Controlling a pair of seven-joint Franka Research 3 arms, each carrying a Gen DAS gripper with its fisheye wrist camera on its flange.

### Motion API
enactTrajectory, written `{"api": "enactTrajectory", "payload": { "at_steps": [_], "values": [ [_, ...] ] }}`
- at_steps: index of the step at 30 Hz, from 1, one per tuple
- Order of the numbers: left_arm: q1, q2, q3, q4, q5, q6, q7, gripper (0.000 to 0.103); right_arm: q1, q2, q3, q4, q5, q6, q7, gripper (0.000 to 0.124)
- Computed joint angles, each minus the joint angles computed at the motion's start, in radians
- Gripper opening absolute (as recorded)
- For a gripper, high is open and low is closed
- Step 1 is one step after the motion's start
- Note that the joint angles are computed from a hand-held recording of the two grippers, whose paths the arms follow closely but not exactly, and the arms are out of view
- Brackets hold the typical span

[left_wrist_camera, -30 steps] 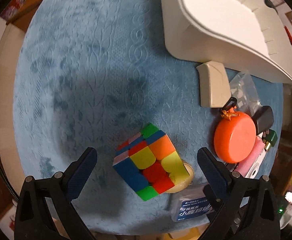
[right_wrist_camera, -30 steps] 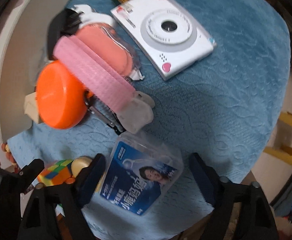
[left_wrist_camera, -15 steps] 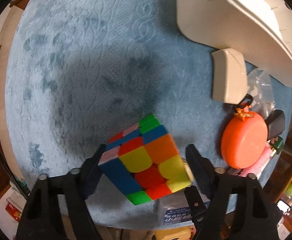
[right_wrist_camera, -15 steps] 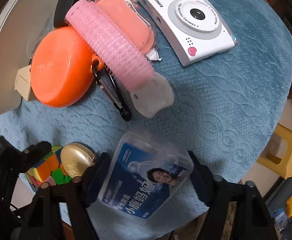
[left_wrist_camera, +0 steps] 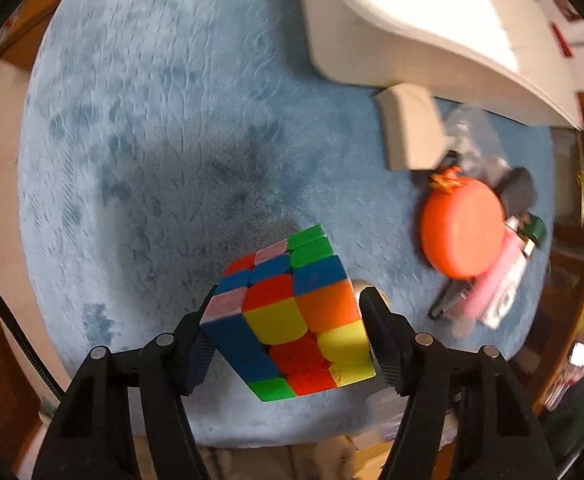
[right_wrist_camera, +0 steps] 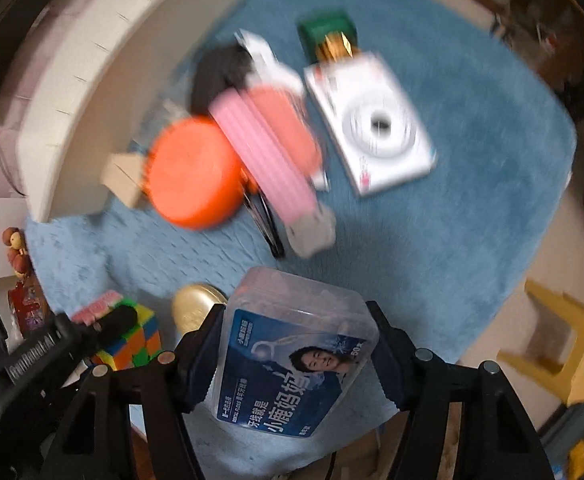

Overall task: Organize rigid objects
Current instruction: 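Carry the cube and picture box into the white bin and release both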

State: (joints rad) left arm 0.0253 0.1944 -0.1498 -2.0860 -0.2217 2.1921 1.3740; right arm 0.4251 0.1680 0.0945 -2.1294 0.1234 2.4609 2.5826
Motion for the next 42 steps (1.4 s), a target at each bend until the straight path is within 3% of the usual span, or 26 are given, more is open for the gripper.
{"api": "enactTrajectory", "payload": {
  "at_steps": [4,9,14,17,20,25,33,42],
  "values": [
    [0.002,-0.086,-0.003,-0.041,-0.017,0.047,0.103,0.07,0.02,-0.04,-0.022,0.032,-0.191,0.001,0.061,0.068],
    [-0.028,-0.142,0.002,0.013,-0.019,0.082,0.157,0.07,0.026,-0.044,-0.033,0.129,-0.433,-0.009,0.124,0.068],
    [-0.044,-0.14,0.008,0.094,-0.034,0.126,0.185,0.07,0.011,-0.019,-0.048,0.238,-0.585,0.018,0.092,0.068],
    [-0.058,-0.113,0.0,0.128,-0.015,0.193,0.159,0.07,0.008,0.03,-0.062,0.312,-0.622,0.06,0.05,0.068],
    [-0.067,-0.057,-0.002,0.194,0.035,0.235,0.099,0.07,-0.006,0.104,-0.081,0.401,-0.599,0.112,-0.034,0.068],
    [-0.085,0.077,0.004,0.349,0.173,0.242,-0.049,0.07,-0.022,0.262,-0.105,0.591,-0.487,0.129,-0.212,0.068],
    [-0.142,0.364,0.023,0.682,0.377,0.124,-0.223,0.07,-0.069,0.531,-0.099,0.896,-0.268,0.028,-0.495,0.068],
    [-0.185,0.591,0.034,0.957,0.441,-0.029,-0.269,0.07,-0.069,0.687,-0.131,1.068,-0.146,-0.085,-0.621,0.068]
  ]
}}
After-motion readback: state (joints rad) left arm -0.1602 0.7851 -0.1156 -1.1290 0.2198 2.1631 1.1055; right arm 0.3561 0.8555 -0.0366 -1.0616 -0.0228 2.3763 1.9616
